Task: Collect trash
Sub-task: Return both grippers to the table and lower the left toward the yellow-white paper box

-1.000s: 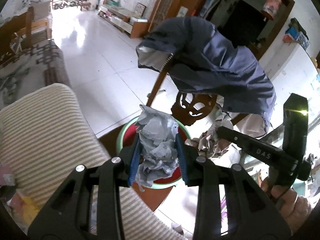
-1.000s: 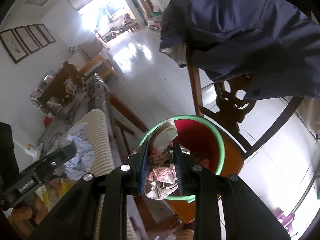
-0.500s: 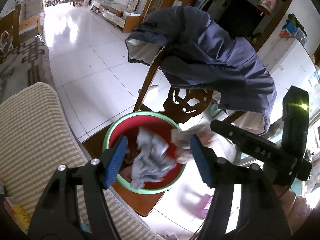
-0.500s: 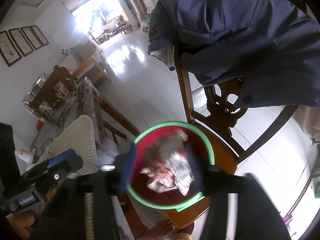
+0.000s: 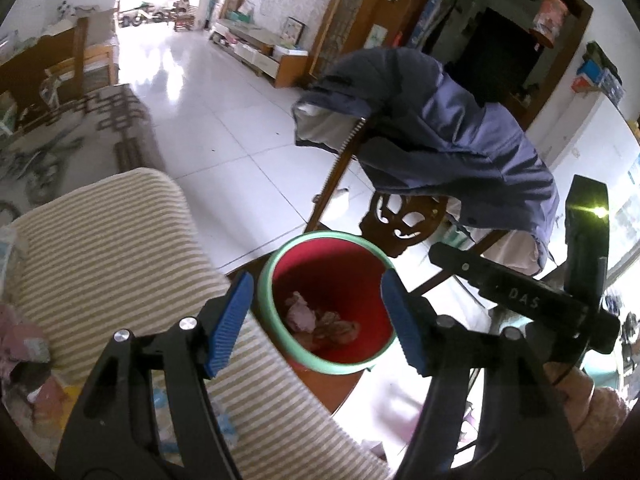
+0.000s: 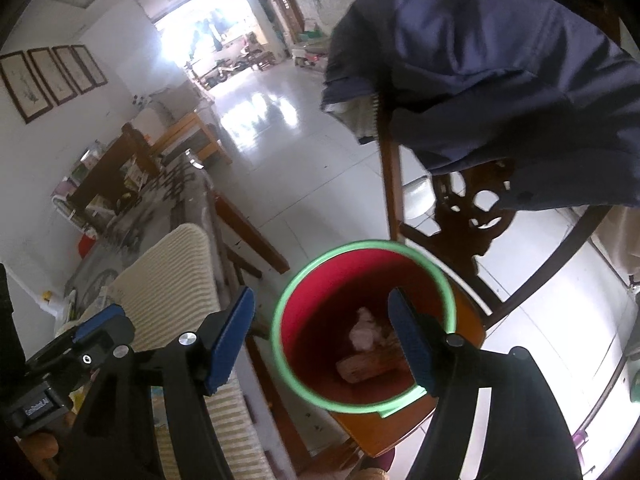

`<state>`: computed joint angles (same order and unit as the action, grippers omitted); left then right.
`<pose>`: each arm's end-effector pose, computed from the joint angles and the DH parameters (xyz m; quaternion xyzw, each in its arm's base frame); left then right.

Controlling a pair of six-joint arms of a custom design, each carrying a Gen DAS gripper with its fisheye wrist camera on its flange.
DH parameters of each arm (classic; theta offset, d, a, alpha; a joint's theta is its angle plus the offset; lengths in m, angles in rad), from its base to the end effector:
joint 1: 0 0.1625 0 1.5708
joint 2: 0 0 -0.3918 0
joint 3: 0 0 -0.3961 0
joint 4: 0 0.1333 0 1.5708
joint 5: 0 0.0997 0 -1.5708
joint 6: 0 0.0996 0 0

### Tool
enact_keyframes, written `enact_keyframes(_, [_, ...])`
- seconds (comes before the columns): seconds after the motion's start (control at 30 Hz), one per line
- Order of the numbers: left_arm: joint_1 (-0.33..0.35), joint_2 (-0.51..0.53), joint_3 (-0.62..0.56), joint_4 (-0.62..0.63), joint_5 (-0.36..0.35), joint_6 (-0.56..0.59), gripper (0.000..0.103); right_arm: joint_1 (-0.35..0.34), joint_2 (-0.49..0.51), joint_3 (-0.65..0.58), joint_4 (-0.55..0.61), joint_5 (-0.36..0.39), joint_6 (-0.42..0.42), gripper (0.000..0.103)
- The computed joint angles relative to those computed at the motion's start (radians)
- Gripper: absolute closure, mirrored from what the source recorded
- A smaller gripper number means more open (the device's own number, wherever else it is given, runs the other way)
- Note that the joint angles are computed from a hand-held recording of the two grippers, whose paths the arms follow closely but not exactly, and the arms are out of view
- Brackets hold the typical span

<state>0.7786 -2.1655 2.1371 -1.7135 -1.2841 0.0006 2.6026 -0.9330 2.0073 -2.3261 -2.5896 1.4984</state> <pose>-0.0937 -0.3193 0.4211 0.3695 0.9144 -0.1329 0.0987 0.4542 -0.2152 0.0481 -0.1239 -0.8565 0.4174 0.2771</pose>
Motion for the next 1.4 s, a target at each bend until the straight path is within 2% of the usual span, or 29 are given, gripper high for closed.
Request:
enact_keyframes(0.27, [0.106, -0.042, -0.085, 0.051, 0.025, 0.052, 0.039, 0.010, 0.158, -0.158, -0.065, 0.029, -0.126, 0.035])
enact_keyframes(0.47, [0.241, -0.043, -0.177, 0.059, 0.028, 0.157, 0.039, 0.018, 0.306, -0.325, -0.067, 0.054, -0.196, 0.035])
enact_keyframes(0.73, [0.534, 0.031, -0.355, 0.044, 0.039, 0.371, 0.039, 0.034, 0.512, -0.581, -0.025, 0.111, -0.247, 0.035])
enact_keyframes(0.9, [0.724, 0.101, -0.457, -0.010, 0.077, 0.504, 0.039, 0.042, 0.616, -0.717, 0.004, 0.138, -0.273, 0.035])
enact_keyframes(1.1, [0.885, 0.175, -0.541, -0.039, 0.104, 0.572, 0.039, 0.038, 0.717, -0.870, 0.048, 0.179, -0.331, 0.031])
enact_keyframes(1.23, [0.951, 0.214, -0.575, -0.014, 0.095, 0.564, 0.039, 0.042, 0.762, -0.942, 0.073, 0.194, -0.356, 0.030])
enact_keyframes(1.4, [0.984, 0.247, -0.584, 0.010, 0.080, 0.582, 0.035, 0.048, 0.785, -0.979, 0.102, 0.201, -0.348, 0.028])
